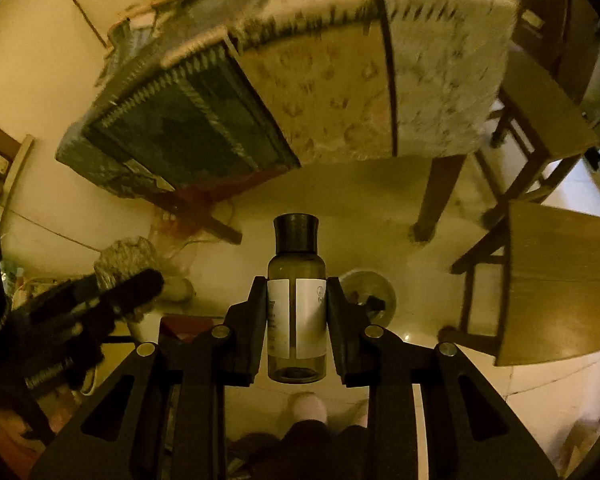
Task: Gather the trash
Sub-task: 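Lower both over the white bin and open the left and right grippers, then raise both open grippers from the bin back up to the table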
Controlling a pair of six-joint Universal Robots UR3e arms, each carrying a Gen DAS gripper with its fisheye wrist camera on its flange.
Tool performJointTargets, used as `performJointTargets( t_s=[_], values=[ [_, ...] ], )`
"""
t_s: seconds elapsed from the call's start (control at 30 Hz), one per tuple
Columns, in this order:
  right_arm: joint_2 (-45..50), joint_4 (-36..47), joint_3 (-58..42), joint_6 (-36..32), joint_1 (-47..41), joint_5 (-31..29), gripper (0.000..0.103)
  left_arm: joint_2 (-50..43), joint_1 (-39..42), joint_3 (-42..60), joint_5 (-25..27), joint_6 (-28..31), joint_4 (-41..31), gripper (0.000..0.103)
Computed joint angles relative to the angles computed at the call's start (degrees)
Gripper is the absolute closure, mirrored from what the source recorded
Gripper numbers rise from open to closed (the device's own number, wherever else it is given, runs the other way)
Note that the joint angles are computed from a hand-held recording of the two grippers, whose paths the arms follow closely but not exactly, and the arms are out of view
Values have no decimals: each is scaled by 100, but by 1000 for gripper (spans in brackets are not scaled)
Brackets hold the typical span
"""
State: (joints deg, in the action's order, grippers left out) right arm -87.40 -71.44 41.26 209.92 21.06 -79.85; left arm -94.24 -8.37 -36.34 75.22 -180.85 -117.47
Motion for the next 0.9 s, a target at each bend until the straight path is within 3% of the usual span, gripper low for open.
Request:
performJointTargets(
  t_s=[0.03, 0.1, 0.37, 0.53, 0.63, 0.77, 0.9],
  values=[
    [-162, -242, 414, 24, -31, -31, 56, 82, -37, -360, -3, -39, 231, 47],
    [-424, -592, 1015, 59, -53, -202, 47, 210, -129, -984, 4, -116, 619, 47],
    [-1172, -1024, 2553, -268, -396, -508, 47, 276, -547, -2873, -82, -372, 2109, 47],
    [-1570, -1511, 3509, -388, -644, -510, 47, 61, -629, -3679, -488, -493, 2926, 47],
    [-1760, -1714, 3895, -398, -728, -558, 47, -280, -720, -3843, -659, -601, 3309, 44],
    [-1996, -1907, 4324, -493, -942, -504, 47, -770, -1051, -3782, -311, -717, 3642, 34],
    [-2075, -1918, 4430, -581, -1059, -536, 47, -983, -1147, -3822, -292, -696, 3717, 33]
  ],
)
